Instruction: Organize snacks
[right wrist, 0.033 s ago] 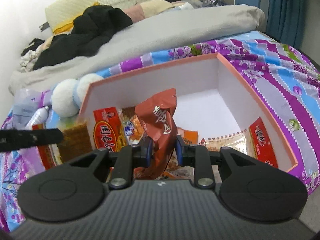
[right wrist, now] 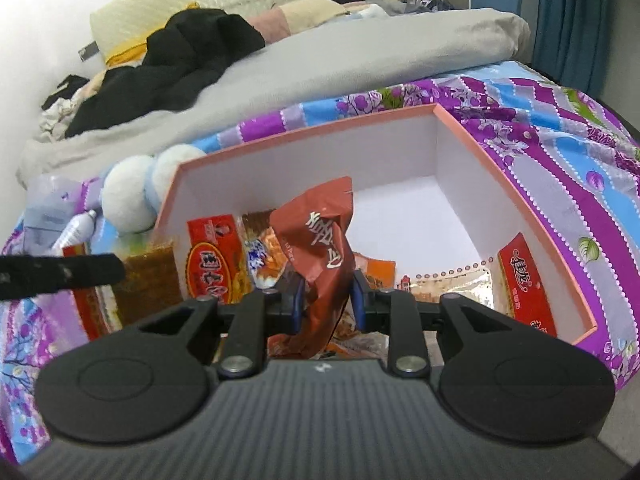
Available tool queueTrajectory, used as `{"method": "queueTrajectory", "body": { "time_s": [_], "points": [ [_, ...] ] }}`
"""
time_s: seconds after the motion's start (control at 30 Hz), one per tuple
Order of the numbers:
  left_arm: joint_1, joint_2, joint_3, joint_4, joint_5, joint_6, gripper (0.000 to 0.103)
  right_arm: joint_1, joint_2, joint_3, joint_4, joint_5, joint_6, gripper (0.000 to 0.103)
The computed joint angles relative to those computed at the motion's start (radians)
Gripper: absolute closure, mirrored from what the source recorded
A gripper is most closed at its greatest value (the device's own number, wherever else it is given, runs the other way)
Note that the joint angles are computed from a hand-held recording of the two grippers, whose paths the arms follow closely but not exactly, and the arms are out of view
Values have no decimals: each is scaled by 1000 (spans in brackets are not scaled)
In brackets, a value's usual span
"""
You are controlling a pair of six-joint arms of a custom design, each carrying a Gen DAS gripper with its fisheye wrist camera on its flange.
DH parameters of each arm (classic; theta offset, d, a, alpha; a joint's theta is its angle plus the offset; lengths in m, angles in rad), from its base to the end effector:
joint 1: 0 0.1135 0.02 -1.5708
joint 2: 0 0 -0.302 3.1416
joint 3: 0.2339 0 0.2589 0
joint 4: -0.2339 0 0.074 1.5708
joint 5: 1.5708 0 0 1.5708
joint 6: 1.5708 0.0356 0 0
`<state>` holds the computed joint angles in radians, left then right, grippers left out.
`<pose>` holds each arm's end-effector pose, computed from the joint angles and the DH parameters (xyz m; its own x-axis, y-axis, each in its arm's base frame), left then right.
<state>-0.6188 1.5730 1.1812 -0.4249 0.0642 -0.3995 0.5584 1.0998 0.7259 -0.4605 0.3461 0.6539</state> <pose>0.2849 -0.2057 0.2950 -0.7860 0.0832 -0.6125 0.3353 0.8899 -0.3094 0.1858 0.1018 0.2669 -0.6844 0.2472 -0.6860 0.1400 0.9678 0.2091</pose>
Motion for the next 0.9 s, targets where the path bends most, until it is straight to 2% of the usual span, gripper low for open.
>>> {"method": "queueTrajectory", "body": {
  "time_s": [0.03,0.07,0.1,0.17,0.2,0.33,0.4,0.53,0.73,0.9],
  "points": [
    [-7,1,7,-16,-20,3,95,-1,4,-1,-4,0,5,64],
    [-9,5,19,-35,-26,9,88,-6,0,-6,1,-5,7,50],
    [-12,4,27,-51,-34,12,80,-10,-5,-10,7,-4,12,45],
    [-20,-7,34,-73,-64,16,33,-2,-22,-13,3,10,23,43],
    [-27,-24,29,-75,-82,20,26,2,-31,-9,-6,16,25,43],
    [-42,-90,30,-99,-114,46,20,23,-89,18,-53,45,29,43],
    [-46,-122,43,-128,-115,54,13,42,-123,42,-87,69,33,43],
    [-71,-199,78,-193,-135,68,6,118,-189,101,-171,149,54,43],
    [-137,-306,137,-283,-220,63,2,328,-238,207,-323,344,151,43],
    [-208,-373,177,-363,-304,41,2,589,-225,295,-515,563,357,43]
  ]
}}
